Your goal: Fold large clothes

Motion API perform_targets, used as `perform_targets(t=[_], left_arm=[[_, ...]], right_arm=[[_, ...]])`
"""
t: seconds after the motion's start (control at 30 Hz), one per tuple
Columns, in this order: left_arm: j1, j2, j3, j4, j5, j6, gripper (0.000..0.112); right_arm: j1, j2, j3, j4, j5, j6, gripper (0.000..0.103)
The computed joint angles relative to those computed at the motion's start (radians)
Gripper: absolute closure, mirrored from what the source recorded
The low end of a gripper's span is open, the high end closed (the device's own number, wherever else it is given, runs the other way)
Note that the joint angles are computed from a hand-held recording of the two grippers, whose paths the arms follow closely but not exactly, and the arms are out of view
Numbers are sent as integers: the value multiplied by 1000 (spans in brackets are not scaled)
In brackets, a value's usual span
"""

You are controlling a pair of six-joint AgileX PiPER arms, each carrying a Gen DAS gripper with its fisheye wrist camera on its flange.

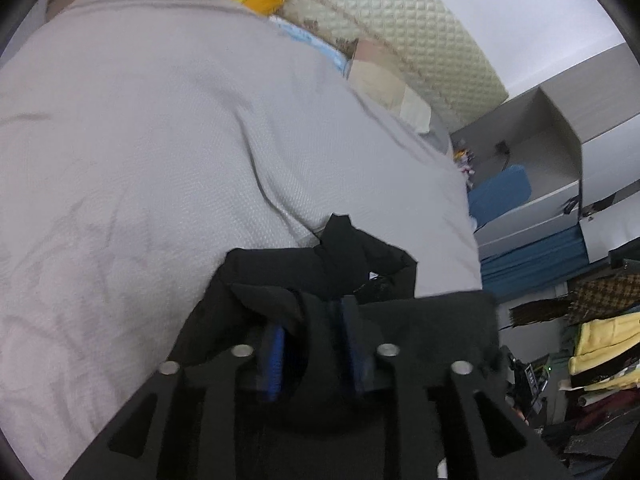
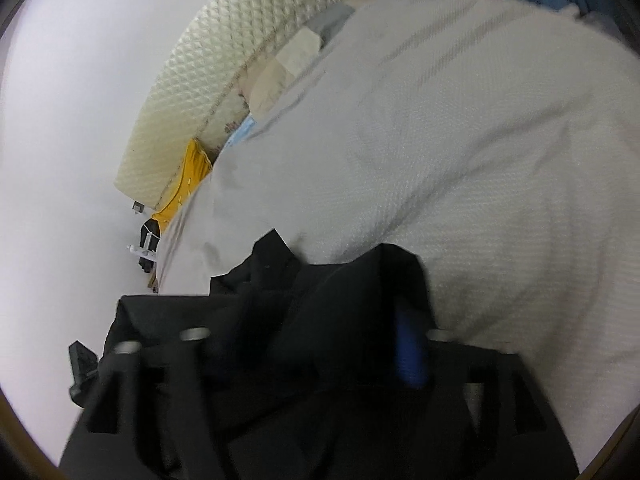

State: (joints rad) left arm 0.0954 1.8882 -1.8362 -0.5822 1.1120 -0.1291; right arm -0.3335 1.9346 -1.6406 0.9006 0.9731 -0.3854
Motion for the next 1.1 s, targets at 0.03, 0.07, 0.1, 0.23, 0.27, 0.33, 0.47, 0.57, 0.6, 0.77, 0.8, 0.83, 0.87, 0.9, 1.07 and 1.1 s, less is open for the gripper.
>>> perform_targets(t=[0.03, 0.07, 0.1, 0.23, 0.27, 0.33, 0.47, 0.57, 0.6, 0.77, 0.8, 0.83, 0.87, 0.9, 1.07, 1.1], left_arm=[[5, -38, 26, 13, -13, 2, 65], [8, -72, 45, 37, -27, -5, 44], [8, -120, 71, 74, -53, -9, 37], [-38, -225, 104, 228, -112, 10, 32], [-74, -255, 129, 285, -153, 4, 32], [-147, -289, 169, 371, -220, -33, 32], [-326, -293, 246, 484, -354, -110, 32], [-449, -236, 231, 584, -384, -164, 32], [-490, -207, 220, 630, -392, -195, 32], [-607, -41, 140, 793, -427, -311, 32], [-619, -11, 127, 831, -431, -336, 32], [-628, 20, 112, 878, -434, -369, 32], [-632, 52, 91, 912, -433, -394, 32], [-635, 85, 70, 941, -435, -416, 32], [-614, 214, -77, 959, -409, -429, 32], [-614, 240, -117, 960, -389, -421, 32]], right_arm=[[-5, -37, 20, -19, -11, -5, 21], [-11, -69, 36, -33, -15, -8, 21], [-17, -95, 48, -44, -19, -9, 21], [-5, -233, 120, -87, -87, -35, 21], [14, -272, 148, -98, -120, -46, 21], [72, -333, 197, -118, -190, -66, 21], [242, -418, 296, -208, -350, -75, 20], [373, -432, 355, -313, -481, -31, 20], [425, -424, 377, -367, -539, -4, 20], [499, -335, 432, -386, -648, -36, 20], [503, -313, 431, -394, -657, -31, 20], [503, -288, 433, -384, -671, -42, 20], [497, -267, 433, -338, -674, -84, 20], [490, -241, 422, -296, -673, -120, 20], [509, -162, 335, -431, -687, 7, 20], [515, -146, 313, -478, -685, 49, 20]])
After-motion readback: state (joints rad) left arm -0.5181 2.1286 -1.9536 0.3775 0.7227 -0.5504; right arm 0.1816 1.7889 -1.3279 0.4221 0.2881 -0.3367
